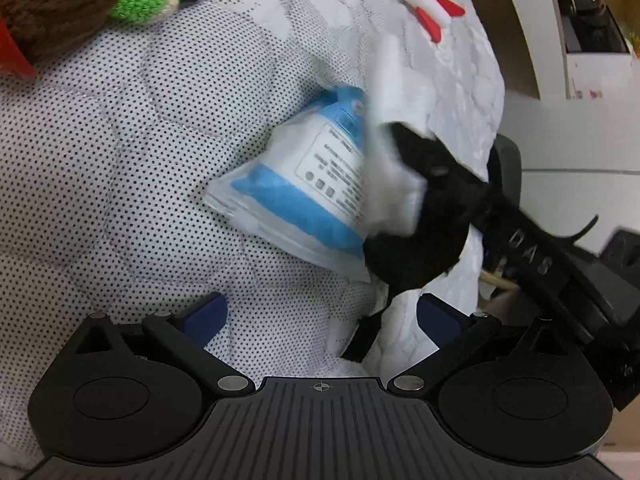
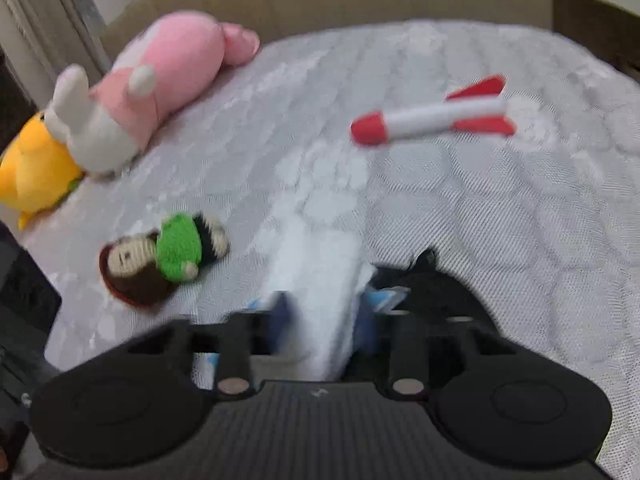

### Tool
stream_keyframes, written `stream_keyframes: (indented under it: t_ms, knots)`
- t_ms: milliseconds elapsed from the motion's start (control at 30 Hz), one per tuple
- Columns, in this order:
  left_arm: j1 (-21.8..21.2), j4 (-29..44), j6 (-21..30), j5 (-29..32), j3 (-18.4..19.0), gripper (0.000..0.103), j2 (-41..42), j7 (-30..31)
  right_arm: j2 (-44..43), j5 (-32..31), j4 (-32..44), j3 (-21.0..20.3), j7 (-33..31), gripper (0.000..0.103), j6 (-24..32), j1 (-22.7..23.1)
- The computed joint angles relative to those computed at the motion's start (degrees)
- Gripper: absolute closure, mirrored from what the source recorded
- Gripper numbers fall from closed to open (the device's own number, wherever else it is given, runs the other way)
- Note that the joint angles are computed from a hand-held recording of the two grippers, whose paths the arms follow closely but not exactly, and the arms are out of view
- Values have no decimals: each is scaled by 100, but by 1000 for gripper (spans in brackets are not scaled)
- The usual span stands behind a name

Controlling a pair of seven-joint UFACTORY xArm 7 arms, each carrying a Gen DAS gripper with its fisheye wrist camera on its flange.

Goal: Clean container

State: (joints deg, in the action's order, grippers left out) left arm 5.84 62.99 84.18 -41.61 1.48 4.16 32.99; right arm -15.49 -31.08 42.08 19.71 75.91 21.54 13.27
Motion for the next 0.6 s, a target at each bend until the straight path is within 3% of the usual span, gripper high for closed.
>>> stream_keyframes:
  t_ms: [100, 233, 333, 367, 400, 433, 467, 600]
  knots:
    - [95, -3, 47, -472, 55, 0, 118, -372, -295, 133, -294, -63, 369, 95, -310, -89]
    - [180, -72, 19, -1207, 20, 0, 359, -1117, -574, 991, -943, -211, 774, 95, -1409, -222]
    - [73, -425, -546, -1471, -86, 1, 155, -1083, -876, 1095, -1108, 191, 975, 95, -1472, -668]
    - [112, -444, -709, -1485, -225, 2, 86, -918, -964, 1093, -1097, 323, 944, 95, -1355, -775]
    - [-88, -451, -961, -1260, -189, 14, -64, -522, -1046, 1099, -1096, 427, 920, 95, -1270, -855]
    - [-217, -439, -1260, -901, -254, 49, -233, -103, -1105, 1127, -1116, 489, 911, 95, -1254, -898]
    - [-352, -432, -1580, -546, -313, 58, -393, 307, -1143, 1169, -1144, 527, 908, 95, -1273, -926]
    - [-837, -996, -3057, 1050, -435, 59, -1255, 2026, -1197, 1325, -1187, 602, 857, 95, -1248, -1000]
